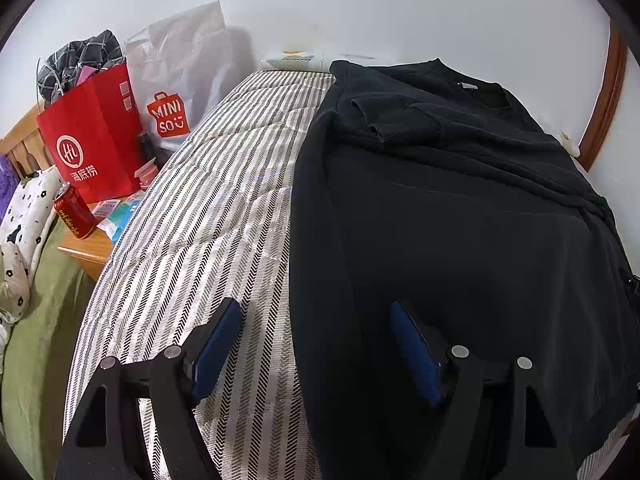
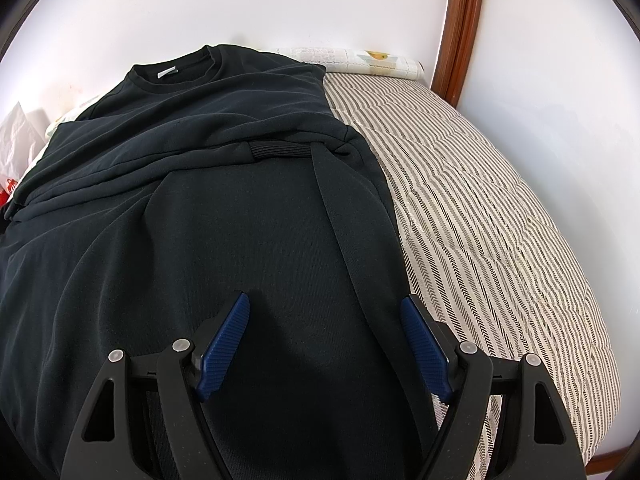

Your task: Fold small clothes

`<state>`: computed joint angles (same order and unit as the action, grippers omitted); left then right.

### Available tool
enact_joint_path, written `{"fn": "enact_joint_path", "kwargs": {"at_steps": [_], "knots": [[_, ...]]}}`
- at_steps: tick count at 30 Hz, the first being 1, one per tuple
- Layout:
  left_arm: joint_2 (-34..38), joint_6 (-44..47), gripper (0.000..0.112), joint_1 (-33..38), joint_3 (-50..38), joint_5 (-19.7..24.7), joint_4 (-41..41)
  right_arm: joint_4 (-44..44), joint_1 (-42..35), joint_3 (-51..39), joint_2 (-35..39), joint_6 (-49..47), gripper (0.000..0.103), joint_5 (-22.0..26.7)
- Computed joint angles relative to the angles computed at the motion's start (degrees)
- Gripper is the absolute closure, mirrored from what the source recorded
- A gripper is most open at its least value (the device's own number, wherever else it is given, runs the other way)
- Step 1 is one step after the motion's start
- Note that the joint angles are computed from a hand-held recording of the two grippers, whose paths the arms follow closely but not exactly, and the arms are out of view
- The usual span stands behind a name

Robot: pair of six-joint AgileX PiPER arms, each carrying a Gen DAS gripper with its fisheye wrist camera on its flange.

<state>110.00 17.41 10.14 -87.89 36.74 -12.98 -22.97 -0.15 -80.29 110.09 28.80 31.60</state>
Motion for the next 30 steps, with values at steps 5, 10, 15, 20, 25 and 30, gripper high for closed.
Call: {"fn": "enact_joint_path", "kwargs": {"at_steps": [5,10,15,20,25,30], "knots": [[0.00,0.07,0.036,0.02,0.06,-0.05,-0.04,-0.01,0.00,0.04,0.01,0.05,0.026,-0.05],[0.00,0.14,0.036,0.05,0.09,-0.06,-0.12,0.03,0.00,0.02,0.02,0.02,0.026,-0.05],[0.02,0.13,0.036,0.04,0.10,-0.07,-0.08,0.16,-0.06,0.03,0.01,-0.12,0.026,-0.08],[0.02,0.06,0.036,0.00,0.10,-0.08,-0.03,0.16,-0.02,0.00,0.02,-0.08,0.026,-0.05],[0.03,0.10,0.036,0.03,0.09,-0.04,-0.02,0.21,-0.09,0.05,0.01,-0.18,0.026,-0.15],[0.11,0.01,0.033,-0.03,-0.04,0.11,0.15,1.16,-0.34,0.28,-0.24,-0.85,0.026,-0.48]]}}
